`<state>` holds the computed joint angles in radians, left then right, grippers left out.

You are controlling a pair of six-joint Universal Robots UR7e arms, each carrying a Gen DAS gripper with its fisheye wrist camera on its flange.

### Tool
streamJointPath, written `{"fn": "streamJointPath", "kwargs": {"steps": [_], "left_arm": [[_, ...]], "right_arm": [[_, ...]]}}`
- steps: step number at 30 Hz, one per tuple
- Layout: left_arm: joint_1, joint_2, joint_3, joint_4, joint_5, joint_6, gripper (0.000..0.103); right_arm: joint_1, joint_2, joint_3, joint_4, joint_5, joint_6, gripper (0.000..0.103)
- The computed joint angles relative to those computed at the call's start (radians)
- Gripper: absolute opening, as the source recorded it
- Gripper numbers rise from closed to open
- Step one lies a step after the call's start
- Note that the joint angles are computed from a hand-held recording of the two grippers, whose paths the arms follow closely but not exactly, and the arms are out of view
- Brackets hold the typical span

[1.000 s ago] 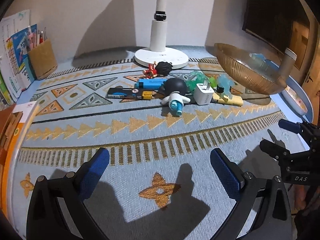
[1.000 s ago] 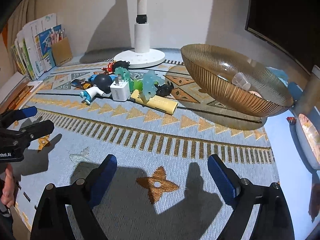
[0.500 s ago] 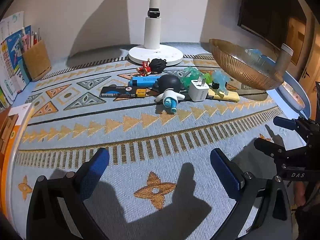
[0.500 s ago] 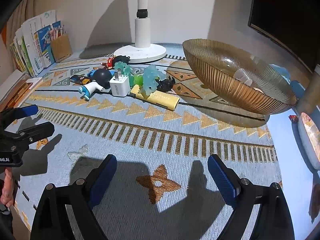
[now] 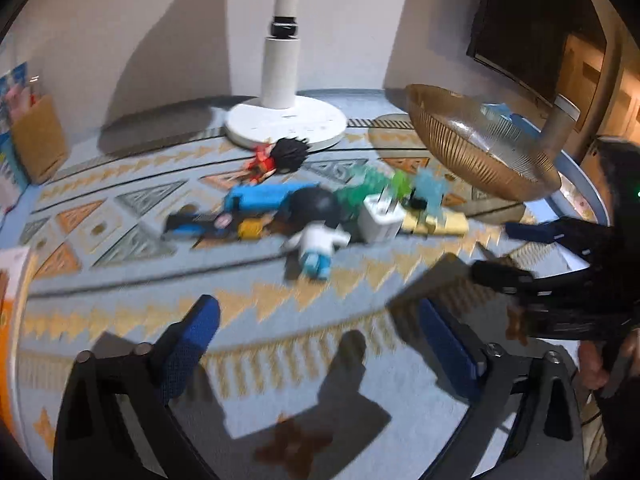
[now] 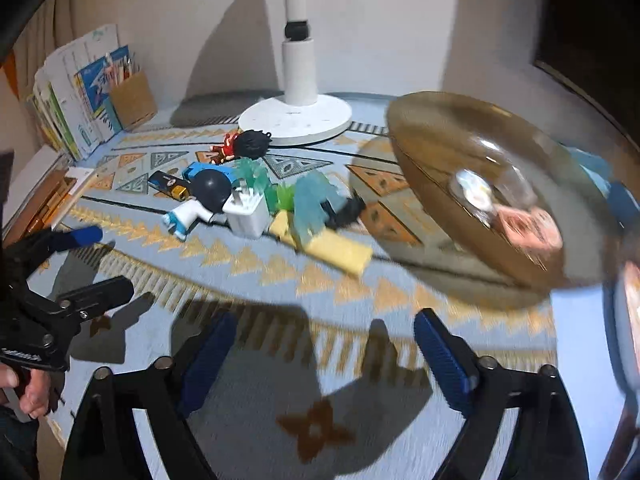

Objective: Organize rigid objects
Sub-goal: 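Grasp white-and-black figurine with left tool while right tool grasps yellow bar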

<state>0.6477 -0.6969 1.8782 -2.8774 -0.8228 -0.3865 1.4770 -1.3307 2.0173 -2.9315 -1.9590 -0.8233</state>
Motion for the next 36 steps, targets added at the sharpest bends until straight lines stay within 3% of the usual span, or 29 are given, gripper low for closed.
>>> {"fn": "streamJointPath", "kwargs": {"steps": [1,5,11,15,16,17,19,20,22,23,30,36], "left_arm": [[0.015,0.015,-0.034,0.023,-0.015,0.012,0.082],[0.049,0.072,-0.129,0.11,0.006,0.024,0.07],[0.067,0.097,-0.157,0.076,-0.025,0.056,0.057],[0.06,0.105,-0.165,0.091,0.014,0.058,0.043],[0.062,0.102,-0.162,0.082,0.008,0.056,0.042],[0.064,0.097,-0.155,0.067,0.0,0.056,0.032],[0.058,0.084,-0.132,0.048,0.005,0.047,0.025],[0.051,0.072,-0.111,0.033,0.004,0.038,0.019],[0.039,0.044,-0.069,0.015,-0.017,0.013,0.019],[0.031,0.032,-0.047,0.009,-0.022,0.001,0.019],[-0.045,-0.052,0.139,-0.05,-0.046,-0.13,0.019],[-0.09,-0.072,0.205,-0.057,-0.04,-0.185,0.02]], "right_arm": [[-0.003,0.017,-0.016,0.008,-0.004,-0.003,0.063],[-0.03,0.065,-0.075,0.024,0.04,0.013,0.063],[-0.03,0.092,-0.112,0.036,0.049,-0.032,0.064],[-0.021,0.105,-0.112,0.033,0.061,-0.083,0.062],[-0.018,0.112,-0.115,0.032,0.063,-0.089,0.059],[-0.018,0.113,-0.114,0.033,0.067,-0.096,0.056],[-0.018,0.105,-0.102,0.038,0.079,-0.105,0.04],[-0.017,0.098,-0.089,0.034,0.075,-0.109,0.037],[-0.017,0.07,-0.058,0.047,0.076,-0.11,0.025],[-0.017,0.05,-0.035,0.056,0.079,-0.109,0.024],[-0.04,-0.133,0.169,0.042,0.119,-0.098,0.023],[-0.065,-0.224,0.251,0.093,0.123,-0.103,0.023]]}}
